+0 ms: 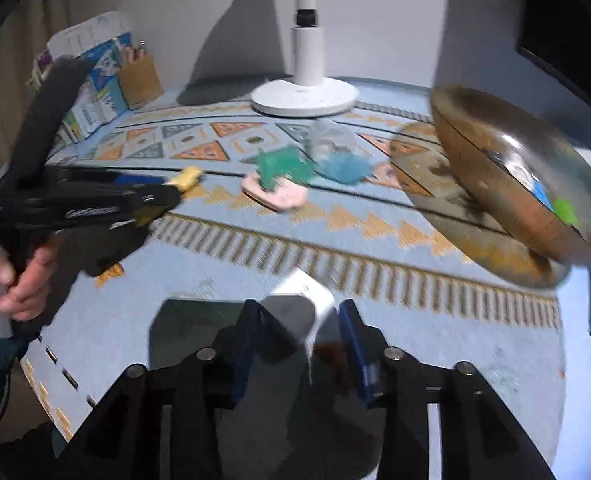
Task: Organize rigid objects
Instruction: 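Grasp the yellow stick with the left tool while the right tool grasps the white ANKER charger, then carry both items over the amber bowl and open both tools to drop them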
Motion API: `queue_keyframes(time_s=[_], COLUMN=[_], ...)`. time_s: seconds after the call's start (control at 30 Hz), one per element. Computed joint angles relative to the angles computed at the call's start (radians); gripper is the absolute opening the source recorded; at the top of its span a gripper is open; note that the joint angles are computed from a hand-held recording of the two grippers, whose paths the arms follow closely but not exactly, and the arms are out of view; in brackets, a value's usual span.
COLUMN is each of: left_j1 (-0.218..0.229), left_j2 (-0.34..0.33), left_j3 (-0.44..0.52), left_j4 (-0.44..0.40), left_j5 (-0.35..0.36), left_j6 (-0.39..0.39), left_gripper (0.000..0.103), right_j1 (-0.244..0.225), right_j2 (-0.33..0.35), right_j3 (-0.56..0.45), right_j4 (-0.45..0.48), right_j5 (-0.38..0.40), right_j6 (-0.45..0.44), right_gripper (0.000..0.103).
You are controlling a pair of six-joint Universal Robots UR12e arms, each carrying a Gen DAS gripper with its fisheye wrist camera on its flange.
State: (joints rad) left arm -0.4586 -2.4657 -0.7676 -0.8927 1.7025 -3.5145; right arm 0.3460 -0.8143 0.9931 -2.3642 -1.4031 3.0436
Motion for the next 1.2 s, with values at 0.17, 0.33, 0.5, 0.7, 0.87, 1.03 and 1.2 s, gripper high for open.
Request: queue_keyframes(time_s=[0.17,0.33,0.5,0.7,0.87,1.03,1.2], left_j1=[-0.002,-0.011,-0.009,-0.029,-0.04,-0.046,-0.056], left_j2=[0.02,0.028,0.034,0.011,0.019,0.023,-0.01], left_j3=[-0.052,-0.077,-0.091,-0.046,-0.059,-0.039,0.08], left_j4=[0.063,0.1,0.118,0.072,0.099,0.128,0.18], left_j5=[-0.005,0.026,0.013,0.099,0.115,0.098,0.092], left_j6=[-0.017,-0.008,-0.01,0.036,0.056,0.056,0.116], left_gripper=[0.021,0.021,0.032,0.021,0.021,0.021,0.021], right_j1=[-0.024,0.003,0.031,0.058,0.051,0.046,0.019], right_j2=[-0.052,-0.031,0.026,0.042,0.017,-0.013,-0.049], right_j3=[0.099,0.069,-0.016,-0.036,0.009,0.038,0.054], right_j4=[-0.086,-0.04,-0.034,-0.054,-0.108,-0.181,-0.27], right_j5=[0.051,0.014,-0.082,-0.195,-0.082,-0.069,-0.123], right_j6=[0.146,0.182,0.24,0.19,0.156,0.157,0.194], right_gripper=[0.06,0.061,0.06,0.028,0.027,0.027,0.027])
